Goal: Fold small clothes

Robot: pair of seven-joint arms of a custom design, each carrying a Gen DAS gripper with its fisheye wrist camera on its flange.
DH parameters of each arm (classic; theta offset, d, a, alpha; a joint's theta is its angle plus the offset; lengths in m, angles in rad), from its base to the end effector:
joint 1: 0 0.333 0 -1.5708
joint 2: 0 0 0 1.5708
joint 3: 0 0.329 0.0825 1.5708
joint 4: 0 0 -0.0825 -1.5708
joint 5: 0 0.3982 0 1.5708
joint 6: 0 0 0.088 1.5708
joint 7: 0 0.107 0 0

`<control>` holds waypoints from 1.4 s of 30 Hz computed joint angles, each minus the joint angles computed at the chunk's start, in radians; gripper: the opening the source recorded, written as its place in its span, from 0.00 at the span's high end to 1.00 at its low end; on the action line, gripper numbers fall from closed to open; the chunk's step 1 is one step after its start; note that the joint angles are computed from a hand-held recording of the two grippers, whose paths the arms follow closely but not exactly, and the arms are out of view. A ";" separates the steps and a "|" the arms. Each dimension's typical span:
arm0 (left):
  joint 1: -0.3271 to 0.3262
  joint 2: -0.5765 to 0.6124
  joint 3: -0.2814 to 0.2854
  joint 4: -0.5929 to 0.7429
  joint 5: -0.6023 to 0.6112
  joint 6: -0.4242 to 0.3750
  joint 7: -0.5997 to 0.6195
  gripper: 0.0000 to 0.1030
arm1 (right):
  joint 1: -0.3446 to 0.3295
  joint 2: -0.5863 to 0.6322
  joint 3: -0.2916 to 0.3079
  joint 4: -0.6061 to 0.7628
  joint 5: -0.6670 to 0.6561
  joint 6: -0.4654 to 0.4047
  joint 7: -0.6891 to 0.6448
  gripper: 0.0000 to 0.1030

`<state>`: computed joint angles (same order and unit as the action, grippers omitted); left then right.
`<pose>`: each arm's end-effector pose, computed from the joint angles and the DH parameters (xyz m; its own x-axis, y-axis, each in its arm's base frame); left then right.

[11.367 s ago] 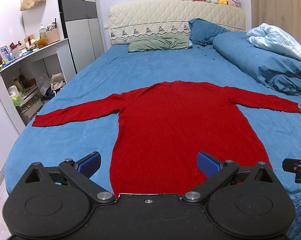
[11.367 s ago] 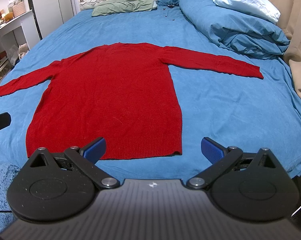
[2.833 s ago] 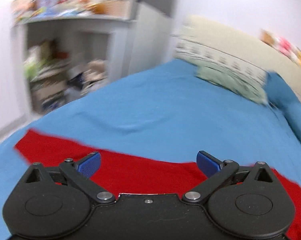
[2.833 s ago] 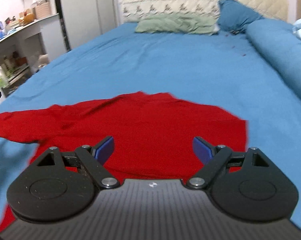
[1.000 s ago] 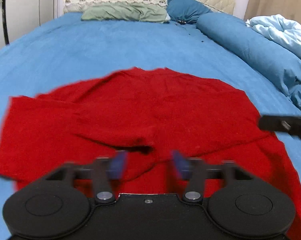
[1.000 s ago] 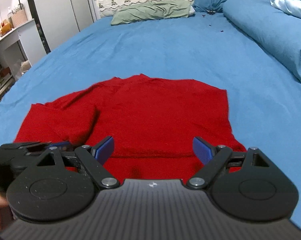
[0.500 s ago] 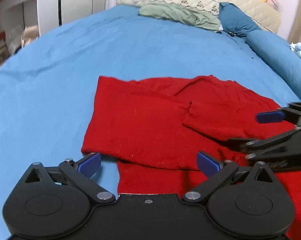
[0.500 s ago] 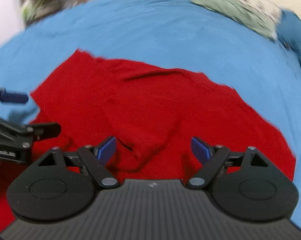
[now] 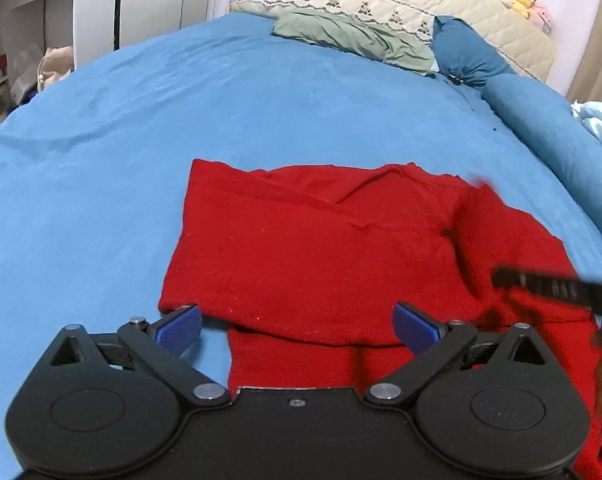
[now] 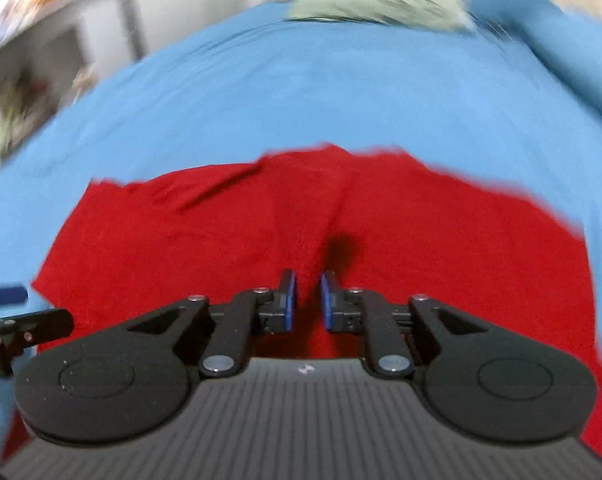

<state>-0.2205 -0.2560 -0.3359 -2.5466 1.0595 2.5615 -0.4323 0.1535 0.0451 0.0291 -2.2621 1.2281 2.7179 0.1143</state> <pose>0.3838 -0.2531 0.3788 0.4915 -0.8531 0.1753 -0.5707 -0.4676 -0.6750 0.5519 0.0672 0.3708 0.5894 -0.7974 -0.1296 -0.6326 -0.3558 -0.6880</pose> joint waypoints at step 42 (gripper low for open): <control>-0.020 0.032 0.028 -0.004 0.093 -0.083 -0.016 0.33 | -0.221 0.209 -0.004 0.234 0.096 0.068 0.057 0.55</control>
<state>-0.2405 -0.2242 -0.3079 -2.5510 1.1521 2.4780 -0.4483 -0.0675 0.2542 0.0247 -2.0283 1.3246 2.7860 0.1711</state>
